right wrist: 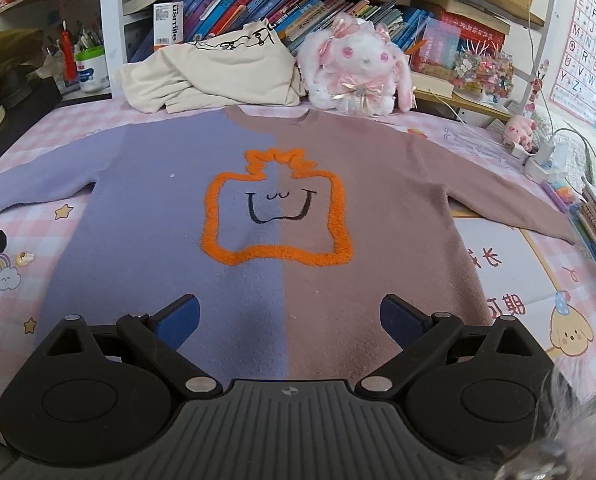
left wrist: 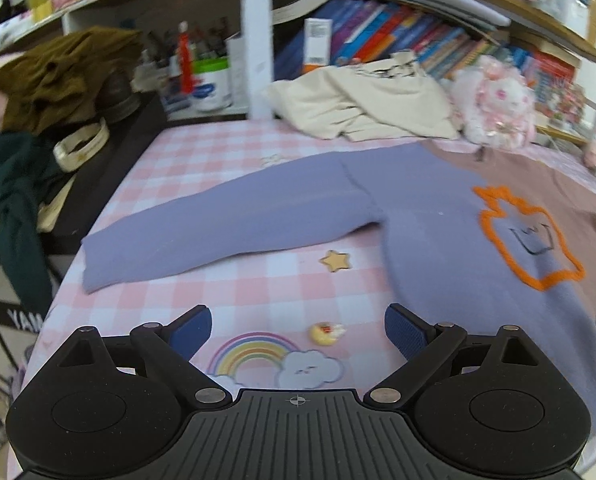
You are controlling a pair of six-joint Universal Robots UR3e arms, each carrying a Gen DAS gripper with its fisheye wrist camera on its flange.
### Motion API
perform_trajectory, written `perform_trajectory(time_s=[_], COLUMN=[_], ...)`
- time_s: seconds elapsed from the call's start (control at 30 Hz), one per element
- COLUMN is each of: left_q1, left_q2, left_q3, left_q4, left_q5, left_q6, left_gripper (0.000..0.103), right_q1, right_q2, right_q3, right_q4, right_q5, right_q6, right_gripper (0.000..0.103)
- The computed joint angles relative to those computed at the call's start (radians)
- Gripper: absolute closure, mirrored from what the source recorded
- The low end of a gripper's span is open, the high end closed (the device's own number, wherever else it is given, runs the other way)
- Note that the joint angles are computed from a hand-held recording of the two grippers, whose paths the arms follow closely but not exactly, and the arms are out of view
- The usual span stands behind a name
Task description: Fold clothes
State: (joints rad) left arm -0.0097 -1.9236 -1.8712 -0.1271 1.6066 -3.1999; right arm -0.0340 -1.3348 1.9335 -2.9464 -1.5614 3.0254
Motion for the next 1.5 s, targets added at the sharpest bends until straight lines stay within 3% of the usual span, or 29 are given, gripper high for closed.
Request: perform_trajectory(time_s=[0.77,1.13,1.5], left_q1=[0.099,0.147,0.145], left_q2=[-0.097,-0.098,-0.096], left_q3=[0.103,0.115,0.102], left_q4=[-0.041,-0.085,-0.066], left_q5=[0.104,0.116,0.133], left_q6=[-0.099,-0.2,-0.214], left_gripper=[0.007,0.007,0.007], right_q1=[0.015,0.017,0.022], right_q2=[0.02,0.02,0.021], right_q3=[-0.035,-0.042,-0.043], right_q4=[0.009,0.024,0.026], right_q5=[-0.045,-0.056,-0.052], right_q6=[0.028,0.03,0.023], right_gripper=[0.005,0.005,0.005])
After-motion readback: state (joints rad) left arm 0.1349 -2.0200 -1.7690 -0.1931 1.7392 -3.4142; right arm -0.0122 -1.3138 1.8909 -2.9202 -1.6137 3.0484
